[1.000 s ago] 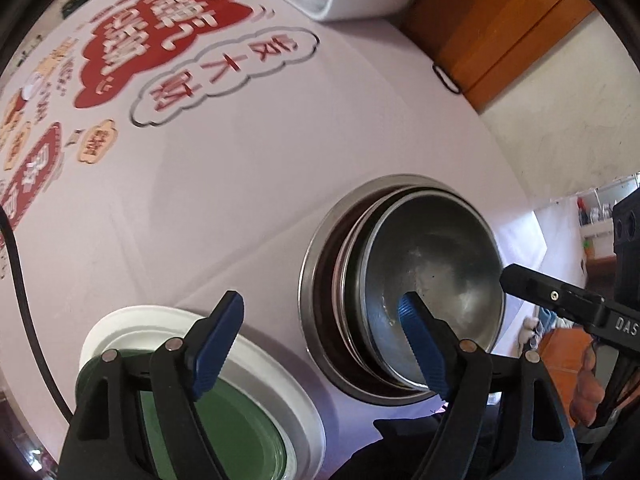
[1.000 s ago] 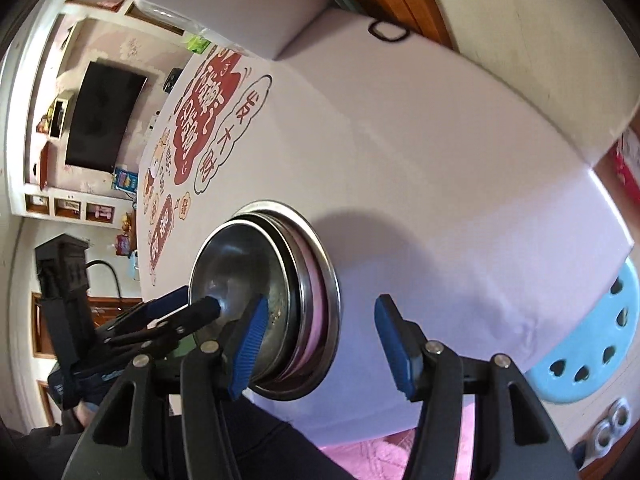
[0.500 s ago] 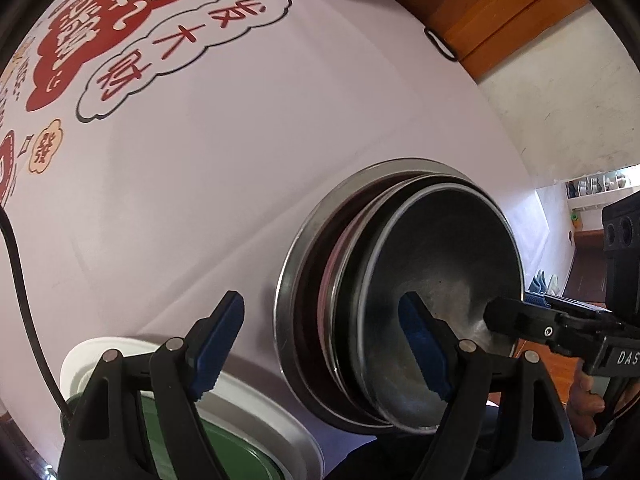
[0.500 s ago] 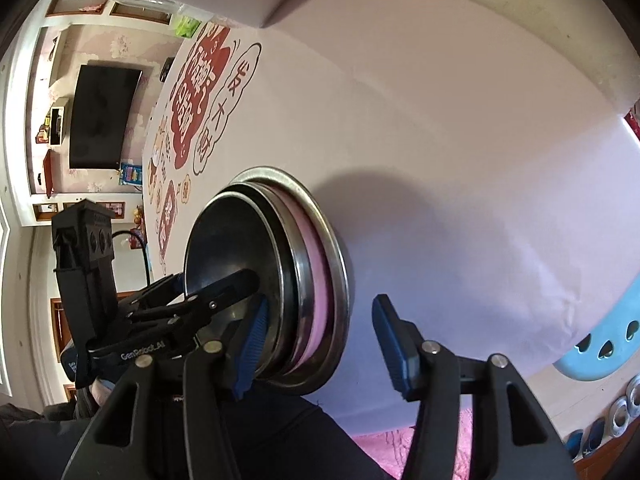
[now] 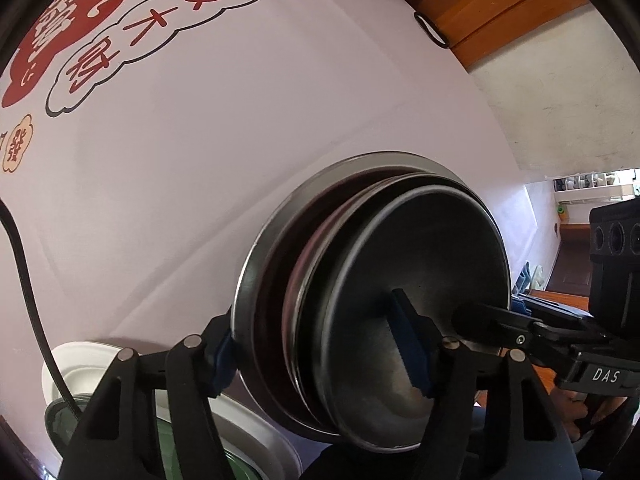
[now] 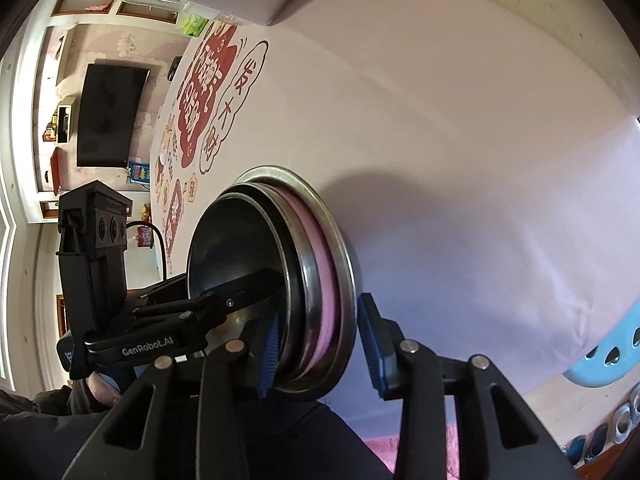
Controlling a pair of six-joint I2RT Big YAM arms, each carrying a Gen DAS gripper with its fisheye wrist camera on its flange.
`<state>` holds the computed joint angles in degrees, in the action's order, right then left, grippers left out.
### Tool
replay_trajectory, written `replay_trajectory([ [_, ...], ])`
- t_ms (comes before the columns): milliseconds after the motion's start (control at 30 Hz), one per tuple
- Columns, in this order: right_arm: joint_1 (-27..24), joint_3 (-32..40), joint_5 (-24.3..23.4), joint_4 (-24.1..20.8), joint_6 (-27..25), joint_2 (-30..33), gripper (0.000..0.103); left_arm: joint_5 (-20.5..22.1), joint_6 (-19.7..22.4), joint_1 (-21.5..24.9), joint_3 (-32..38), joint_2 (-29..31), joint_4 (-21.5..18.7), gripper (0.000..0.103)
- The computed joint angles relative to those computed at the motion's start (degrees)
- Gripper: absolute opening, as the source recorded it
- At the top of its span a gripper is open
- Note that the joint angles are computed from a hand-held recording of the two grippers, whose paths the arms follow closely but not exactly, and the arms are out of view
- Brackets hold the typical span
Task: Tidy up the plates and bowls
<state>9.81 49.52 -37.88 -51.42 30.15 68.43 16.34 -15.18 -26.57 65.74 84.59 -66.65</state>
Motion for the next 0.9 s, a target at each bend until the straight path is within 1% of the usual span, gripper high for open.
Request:
replay_trajectory([
  [200,0.2,0.2,0.8,-1.1,-2.0,-0.3,0.035,-0.6,-1.5,-0.7,0.4,0.2,-0.2,0.064],
  [267,0.5,0.5,1.3,-1.6,-2.7,-0.2,0.035,-1.2,-1.9,-1.1,0.5,0.1,-0.3,0.064],
  [367,0.7,0.7,2.2,-2.5,-3.6,-0.3,0.034,-2.4,-1.5,-1.8,1.0,-0.3,-1.4,0.061],
  [533,-0.2,0.2,2.4,-2.3,-4.2,-2.2,0.033,-4.0,-2.4,-3.7,1.3,-1.8,-1.2,0.061],
  [700,-0.9,0.4,2.8,-3.4,-6.7,-4.5,0.033,-4.7,-4.8,-5.2,0.3,-4.6,0.1,0.060],
  [900,-0.9,1.8,3.2,-5.7,-11.4,-6.0,0.032,-4.7,-9.4,-5.6,-1.9,-9.3,2.4,0.059],
])
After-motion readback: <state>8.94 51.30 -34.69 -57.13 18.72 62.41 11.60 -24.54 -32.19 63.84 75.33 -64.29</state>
